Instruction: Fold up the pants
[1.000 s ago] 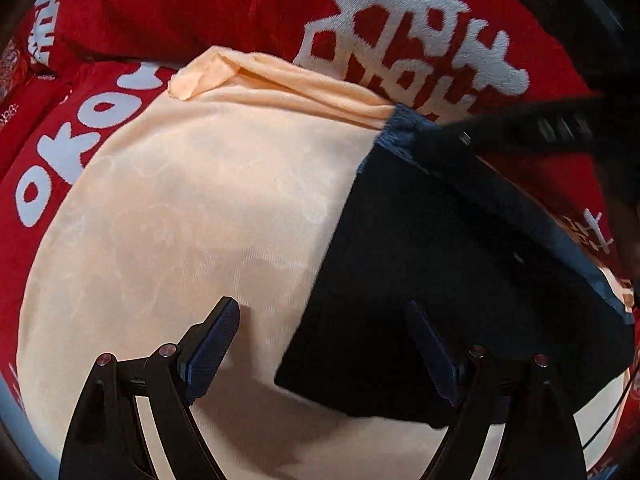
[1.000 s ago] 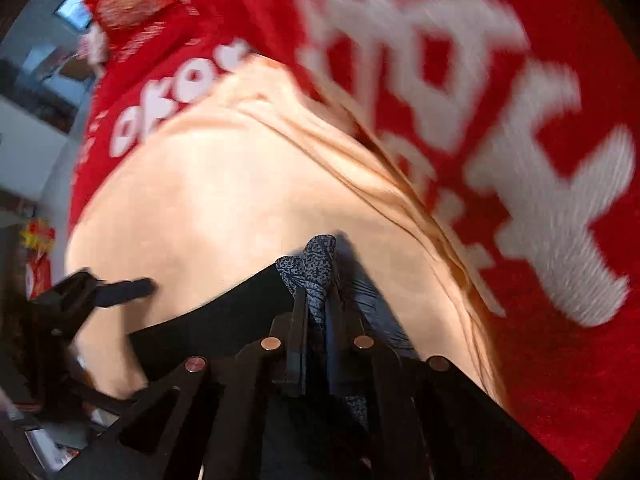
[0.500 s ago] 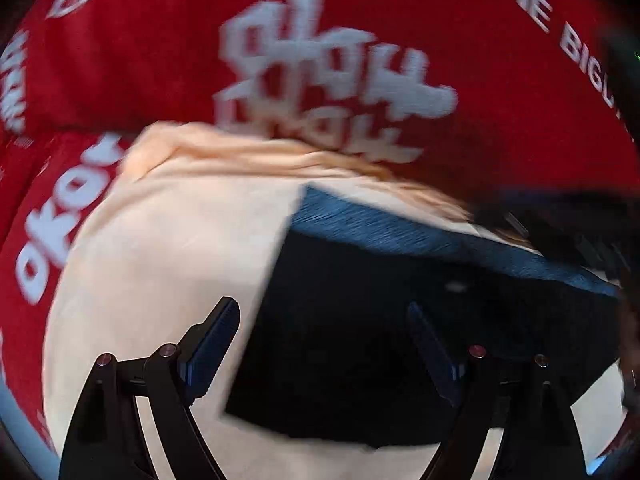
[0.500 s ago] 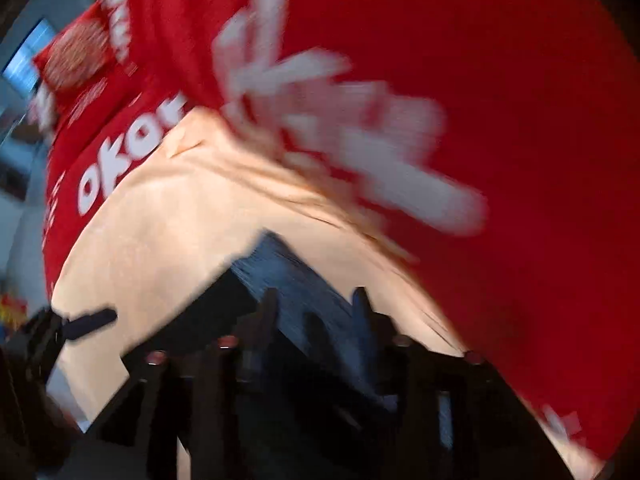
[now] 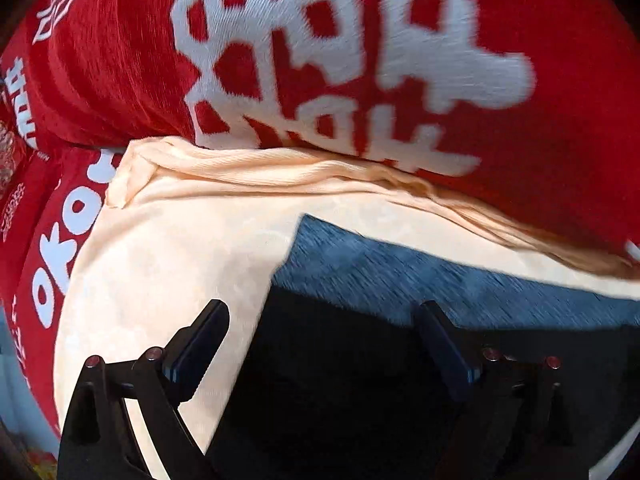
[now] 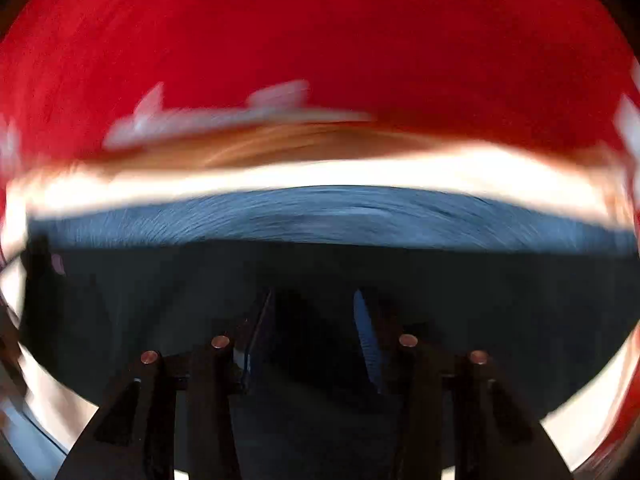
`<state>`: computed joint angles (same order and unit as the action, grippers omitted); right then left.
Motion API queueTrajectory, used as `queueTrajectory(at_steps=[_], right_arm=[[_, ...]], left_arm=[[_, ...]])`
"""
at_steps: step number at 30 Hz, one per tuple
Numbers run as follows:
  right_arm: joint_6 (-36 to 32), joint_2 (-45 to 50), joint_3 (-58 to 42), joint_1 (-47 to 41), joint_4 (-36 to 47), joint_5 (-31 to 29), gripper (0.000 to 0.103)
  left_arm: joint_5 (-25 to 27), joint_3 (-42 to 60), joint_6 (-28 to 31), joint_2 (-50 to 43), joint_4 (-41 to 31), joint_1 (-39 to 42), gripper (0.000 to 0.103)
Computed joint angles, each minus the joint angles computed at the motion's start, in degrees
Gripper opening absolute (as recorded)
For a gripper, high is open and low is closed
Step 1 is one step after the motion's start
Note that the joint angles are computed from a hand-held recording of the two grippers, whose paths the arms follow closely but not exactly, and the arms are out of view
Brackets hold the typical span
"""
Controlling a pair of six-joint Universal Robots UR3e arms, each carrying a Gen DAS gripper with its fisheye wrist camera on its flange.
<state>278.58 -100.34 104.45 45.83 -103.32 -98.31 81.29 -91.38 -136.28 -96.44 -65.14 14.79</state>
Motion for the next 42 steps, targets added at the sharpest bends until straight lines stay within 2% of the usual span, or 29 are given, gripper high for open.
queueTrajectory(at_steps=[1,2,4,5,7,10,16,17,18,19,21,23,25,27,29,30,31,32,34,36,38,40,42], right_arm=[[5.4,-3.6,2.9,3.0,-3.1,-1.2,0.045],[7.9,-4.9,3.9,4.9,-4.8,-1.5,0.045],[15.8,-3.4,4.4,12.6,-11.8,-4.0,0.046],[18.5,-1.7,4.7,15.3,-15.8,-4.9,0.046],[24.8,2.2,8.0,20.6,-28.9,-6.3,0.046],[28.4,7.1,10.0,23.0,-38.7,-7.2,0.046],[34.7,14.0,15.2,23.4,-53.7,-12.7,0.045],[35.6,13.7,13.7,24.2,-51.2,-13.1,0.041],[35.3,12.8,13.0,24.2,-48.6,-12.5,0.02],[35.9,12.1,12.1,25.1,-46.2,-13.2,0.009],[37.0,11.0,10.1,26.8,-42.4,-16.2,0.007],[36.0,11.4,7.4,26.5,-38.4,-15.4,0.006],[36.4,12.5,9.4,26.9,-42.9,-16.3,0.006],[37.4,11.7,12.4,27.8,-47.0,-18.4,0.011],[36.1,11.3,15.6,27.0,-52.4,-18.1,0.022],[35.2,11.3,17.1,26.1,-54.7,-17.1,0.038],[35.6,10.8,18.0,26.0,-55.1,-17.0,0.04],[34.7,11.0,19.0,24.6,-57.1,-16.1,0.039],[34.6,8.4,18.6,23.2,-52.8,-14.2,0.01],[32.0,7.2,13.6,24.2,-44.5,-16.1,0.009],[31.1,7.9,9.1,24.9,-37.3,-14.2,0.009],[31.9,10.5,10.5,25.0,-40.4,-10.2,0.009],[34.6,11.5,11.9,26.7,-43.5,-12.8,0.008]], left_arm=[[-0.3,-0.8,1.1,1.8,-1.2,0.2,0.096],[-0.7,-3.0,2.7,5.1,-2.8,0.4,0.096],[-0.8,-6.2,3.8,9.2,-5.6,-0.1,0.096],[-0.6,-7.8,4.3,10.4,-5.7,-0.2,0.096],[2.0,-14.4,5.6,13.0,-1.8,-1.6,0.096],[-0.2,-20.1,7.7,15.8,3.8,0.2,0.101],[0.5,-17.4,9.0,13.6,1.9,-0.3,0.102],[0.6,-17.4,8.8,13.4,2.0,-0.4,0.102],[0.5,-17.4,8.6,13.2,2.3,-0.6,0.102],[0.4,-17.7,8.6,13.2,2.9,-0.7,0.102],[0.0,-18.3,8.6,13.3,3.7,-1.0,0.102],[-0.4,-18.2,8.9,12.7,4.4,-0.9,0.102],[-0.8,-18.6,10.2,14.3,3.1,0.3,0.102],[-0.9,-19.0,10.5,14.5,3.3,0.7,0.102],[-1.3,-20.1,10.5,15.3,3.9,0.8,0.102],[-1.4,-20.4,10.5,15.5,4.0,0.8,0.102],[-1.4,-20.4,10.5,15.4,4.1,0.8,0.102],[-1.1,-19.6,10.1,15.0,3.3,0.5,0.102],[-0.7,-18.3,10.0,13.8,2.5,0.3,0.102],[-1.1,-17.8,10.9,13.2,2.2,0.4,0.102],[-2.4,-18.8,12.7,13.4,3.2,1.3,0.103],[-2.8,-19.1,13.7,13.4,3.5,1.9,0.103],[-2.1,-17.6,13.4,12.5,2.5,1.5,0.103]])
